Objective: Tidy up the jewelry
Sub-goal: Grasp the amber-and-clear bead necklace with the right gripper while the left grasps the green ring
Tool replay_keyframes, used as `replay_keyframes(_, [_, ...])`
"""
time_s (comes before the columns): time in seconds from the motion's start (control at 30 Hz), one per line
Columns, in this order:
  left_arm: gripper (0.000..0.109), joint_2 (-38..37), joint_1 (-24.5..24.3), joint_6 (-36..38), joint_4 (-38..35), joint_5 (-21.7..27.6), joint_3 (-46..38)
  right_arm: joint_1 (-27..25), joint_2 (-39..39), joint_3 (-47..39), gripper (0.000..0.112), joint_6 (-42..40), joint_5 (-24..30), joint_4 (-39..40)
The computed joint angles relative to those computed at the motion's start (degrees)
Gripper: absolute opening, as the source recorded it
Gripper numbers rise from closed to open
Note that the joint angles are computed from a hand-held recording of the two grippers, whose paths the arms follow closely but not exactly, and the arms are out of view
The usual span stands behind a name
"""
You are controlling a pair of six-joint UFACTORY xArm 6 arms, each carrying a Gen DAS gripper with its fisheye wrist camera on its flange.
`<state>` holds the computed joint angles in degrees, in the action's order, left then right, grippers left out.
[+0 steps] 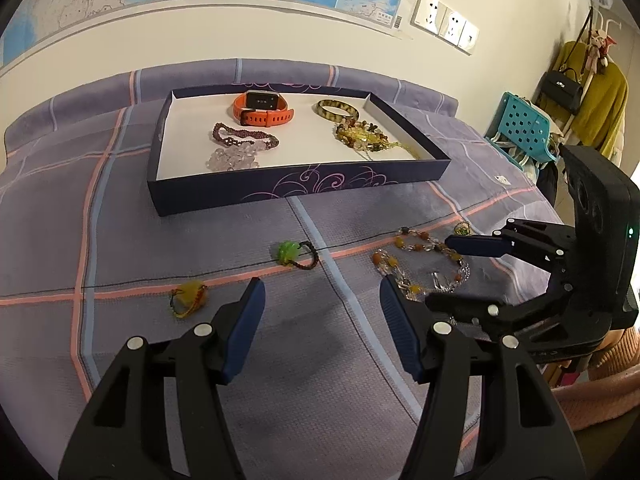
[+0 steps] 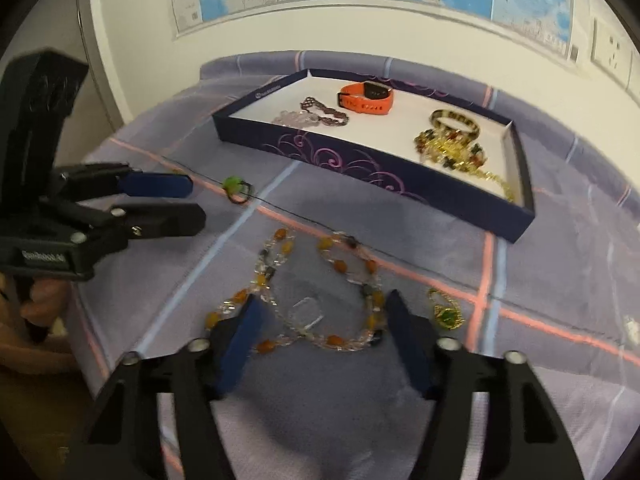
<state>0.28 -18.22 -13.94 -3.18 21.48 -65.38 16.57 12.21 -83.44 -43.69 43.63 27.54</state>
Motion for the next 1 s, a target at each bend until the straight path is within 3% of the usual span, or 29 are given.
replay_keyframes(0.1, [0.059,-0.1,0.0,0.2,-0.3,-0.1,0.1,-0.7,0.5,-0.9,0.022,0.6,0.6,0.4])
replay_keyframes(0.47, [0.059,-0.4,0.2,1.3,-1.3,-0.5,0.4,-2.4,1.3,-3.5,0.021,-0.2,5.7,4.4])
replay_keyframes(0.7, [0.058,-1.2,1.1,-0.6,2.2,-0.6,0.7,-4.2,2.0,-6.0,0.021,-0.5,9.0,10.2])
replay_keyframes(0.83, [0.042,0.6,1.6,1.4,1.7,1.0,-1.8,-4.9,2.4,-7.3,0.021,-0.6,9.9,12.7])
replay_keyframes(1.0, [0.034,5.8,1.6,2.3,3.2,6.7,-8.5,-5.0,2.5,-9.0,0.021,-1.3,10.3,14.7])
